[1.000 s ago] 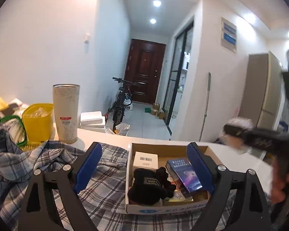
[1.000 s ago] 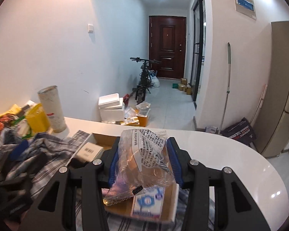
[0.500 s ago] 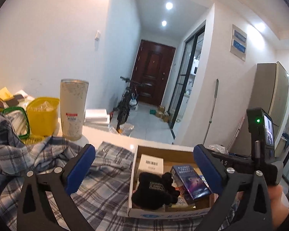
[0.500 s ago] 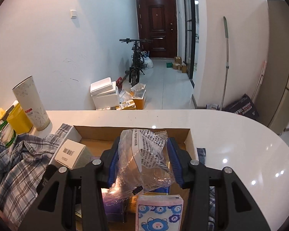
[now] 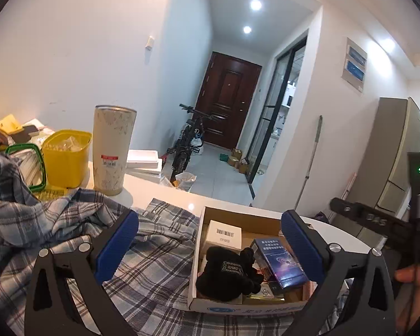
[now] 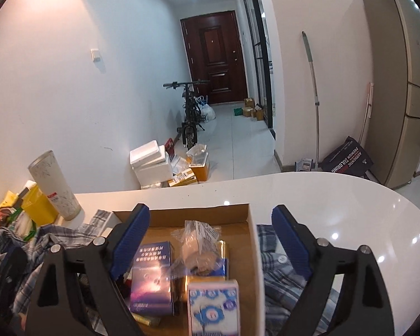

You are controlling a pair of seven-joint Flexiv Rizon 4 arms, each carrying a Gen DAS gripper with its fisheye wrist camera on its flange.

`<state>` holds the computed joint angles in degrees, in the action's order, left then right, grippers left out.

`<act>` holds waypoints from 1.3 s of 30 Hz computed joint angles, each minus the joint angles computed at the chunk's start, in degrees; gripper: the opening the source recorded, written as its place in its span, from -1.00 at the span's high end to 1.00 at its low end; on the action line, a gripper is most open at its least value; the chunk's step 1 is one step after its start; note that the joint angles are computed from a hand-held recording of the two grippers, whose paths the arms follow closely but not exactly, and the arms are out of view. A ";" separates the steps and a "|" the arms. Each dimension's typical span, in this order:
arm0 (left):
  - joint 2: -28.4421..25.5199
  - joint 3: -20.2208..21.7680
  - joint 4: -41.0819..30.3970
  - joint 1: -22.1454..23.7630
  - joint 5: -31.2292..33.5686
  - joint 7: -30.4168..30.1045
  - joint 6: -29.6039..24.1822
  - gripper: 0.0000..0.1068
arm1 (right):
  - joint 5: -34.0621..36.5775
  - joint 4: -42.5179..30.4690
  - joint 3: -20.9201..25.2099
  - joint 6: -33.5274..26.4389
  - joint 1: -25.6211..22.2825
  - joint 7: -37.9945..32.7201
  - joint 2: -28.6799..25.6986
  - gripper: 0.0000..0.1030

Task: Organize objects
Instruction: 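Lower the clear bag into the cardboard box and open the right tool, then withdraw both tools up from the cardboard box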

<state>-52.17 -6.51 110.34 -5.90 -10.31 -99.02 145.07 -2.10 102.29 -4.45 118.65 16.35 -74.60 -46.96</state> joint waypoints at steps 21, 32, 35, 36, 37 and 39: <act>8.32 1.73 12.31 -6.33 -3.43 6.67 15.36 -0.93 | 6.78 19.92 4.85 32.61 0.19 -14.22 7.12 -0.98; -1.32 0.67 5.81 -4.62 -3.03 9.43 21.39 -0.93 | 9.98 10.26 3.69 44.91 1.04 -15.75 -6.70 -0.99; -2.87 0.60 4.49 -4.57 -2.56 10.36 23.11 -0.93 | 10.61 9.52 3.13 45.81 1.49 -16.85 -8.17 -0.99; -3.24 0.56 4.27 -4.89 -3.45 11.27 23.40 -0.93 | 9.92 9.67 3.16 44.93 1.24 -16.56 -8.14 -0.99; -3.41 0.37 4.08 -5.14 -4.79 12.15 23.34 -0.93 | 8.99 9.86 3.35 44.07 0.81 -15.92 -8.16 -1.00; -4.14 0.29 3.34 -5.16 -5.13 13.12 23.40 -0.93 | 9.44 9.62 3.19 42.90 0.97 -16.03 -8.41 -1.00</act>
<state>-56.32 -6.22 113.68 -11.06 -15.44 -85.90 168.47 7.34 111.91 -1.26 161.55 17.32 -90.63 -55.36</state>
